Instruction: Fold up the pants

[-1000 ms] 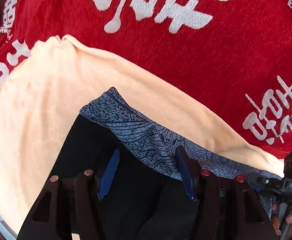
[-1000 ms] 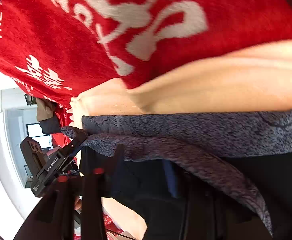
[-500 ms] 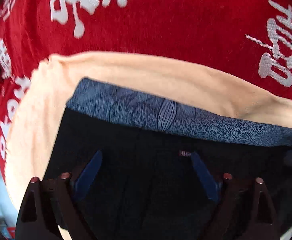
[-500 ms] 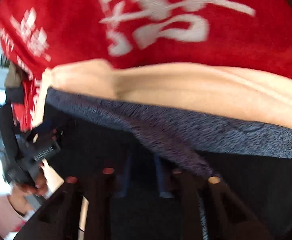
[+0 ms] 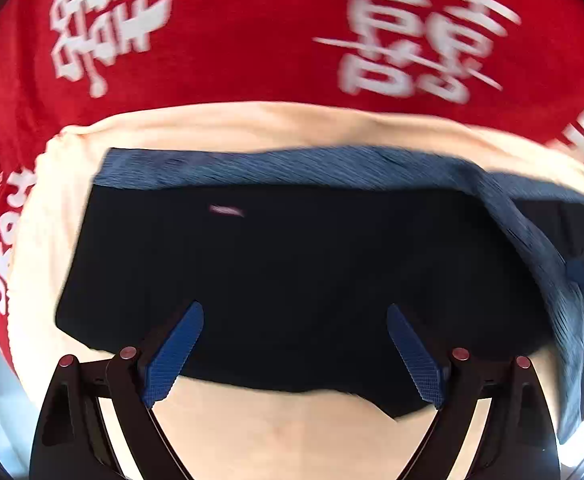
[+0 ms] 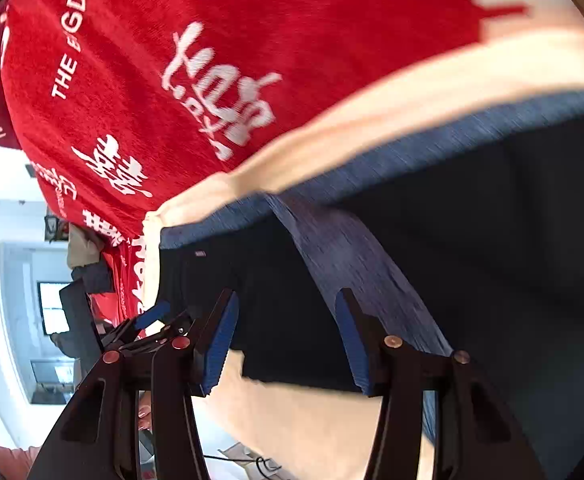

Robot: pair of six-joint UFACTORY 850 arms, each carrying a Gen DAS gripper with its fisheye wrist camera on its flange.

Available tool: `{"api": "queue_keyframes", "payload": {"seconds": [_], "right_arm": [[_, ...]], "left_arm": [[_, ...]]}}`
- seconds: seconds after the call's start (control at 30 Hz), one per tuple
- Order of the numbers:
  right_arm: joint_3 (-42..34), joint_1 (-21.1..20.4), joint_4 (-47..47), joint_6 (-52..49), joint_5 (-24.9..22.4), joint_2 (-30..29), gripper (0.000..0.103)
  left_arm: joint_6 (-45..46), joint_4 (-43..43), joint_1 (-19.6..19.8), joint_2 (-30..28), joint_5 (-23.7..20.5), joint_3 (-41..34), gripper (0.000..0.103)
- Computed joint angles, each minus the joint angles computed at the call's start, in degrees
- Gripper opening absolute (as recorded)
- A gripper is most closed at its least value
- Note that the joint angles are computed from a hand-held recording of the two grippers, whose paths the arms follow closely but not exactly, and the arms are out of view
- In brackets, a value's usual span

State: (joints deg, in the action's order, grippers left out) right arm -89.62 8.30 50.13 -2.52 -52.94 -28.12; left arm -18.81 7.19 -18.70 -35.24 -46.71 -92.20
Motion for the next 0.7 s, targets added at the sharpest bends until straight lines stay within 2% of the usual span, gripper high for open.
{"api": "queue_keyframes", "payload": {"seconds": [0.27,0.43,0.5,0.53,0.6,0.7], "right_arm": [[26.84,-1.73,-5.30,13.12,8.53,22.74,0.056],[37.86,-2.29,-14.74,26.06,11.04,34.97,0.056],[40.89,-2.85,-18.07,29.61,11.16,38.28,0.056],[42.40,-3.36,-19.38,31.22,10.96,39.72,0.056],[44.71,-4.74,-21.35,32.98,9.98,41.90,0.056],[47.04,-6.87,-23.22,34.03,8.63,44.18,0.056]], "left_arm": [[14.33,-13.11,-8.30,2.68,1.37,3.06,0.094],[24.22,-24.56,-10.14,1.60,0.08,2.71,0.094],[25.16,-26.50,-11.69,0.61,-1.35,1.48,0.094],[27.67,-28.35,-10.90,0.50,-1.25,2.09,0.094],[28.06,-30.00,-12.46,0.92,-0.44,2.89,0.094],[28.43,-31.72,-13.77,-1.68,-1.53,0.45,0.094]]}}
